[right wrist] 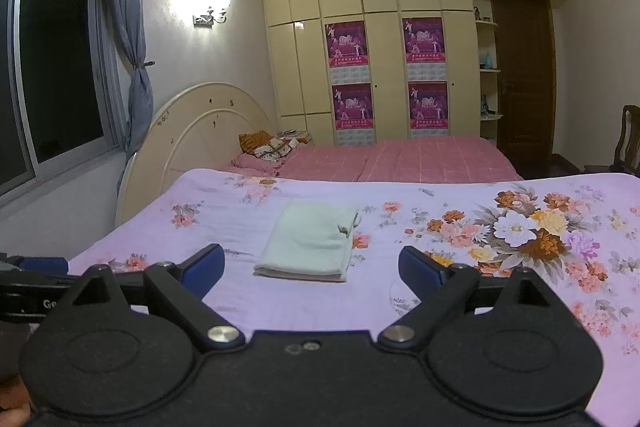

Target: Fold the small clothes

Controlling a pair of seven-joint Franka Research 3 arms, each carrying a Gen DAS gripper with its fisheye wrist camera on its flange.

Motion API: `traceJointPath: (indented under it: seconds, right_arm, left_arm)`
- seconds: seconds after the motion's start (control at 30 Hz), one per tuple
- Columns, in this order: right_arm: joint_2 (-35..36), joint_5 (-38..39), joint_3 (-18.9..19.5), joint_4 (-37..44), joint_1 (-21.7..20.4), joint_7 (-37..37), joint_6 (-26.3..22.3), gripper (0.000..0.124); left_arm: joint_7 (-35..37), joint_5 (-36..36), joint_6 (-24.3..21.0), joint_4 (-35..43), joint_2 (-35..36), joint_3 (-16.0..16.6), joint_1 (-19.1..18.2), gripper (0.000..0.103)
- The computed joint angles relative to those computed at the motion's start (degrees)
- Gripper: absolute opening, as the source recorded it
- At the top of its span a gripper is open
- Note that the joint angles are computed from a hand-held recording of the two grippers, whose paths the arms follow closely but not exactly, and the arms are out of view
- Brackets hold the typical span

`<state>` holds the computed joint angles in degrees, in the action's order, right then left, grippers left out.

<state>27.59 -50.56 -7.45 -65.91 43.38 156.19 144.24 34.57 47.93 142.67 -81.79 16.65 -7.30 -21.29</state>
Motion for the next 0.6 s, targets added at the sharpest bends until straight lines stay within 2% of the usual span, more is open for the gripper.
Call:
traceJointPath:
  seconds: [0.6]
  right_arm:
    - [2.28, 4.41, -0.54, 2.92, -0.52, -4.02, -0.57, 0.094]
  left_arm:
    - [0.60, -0.61, -0.62, 2.11, 1.24, 0.40, -0.28, 0.103]
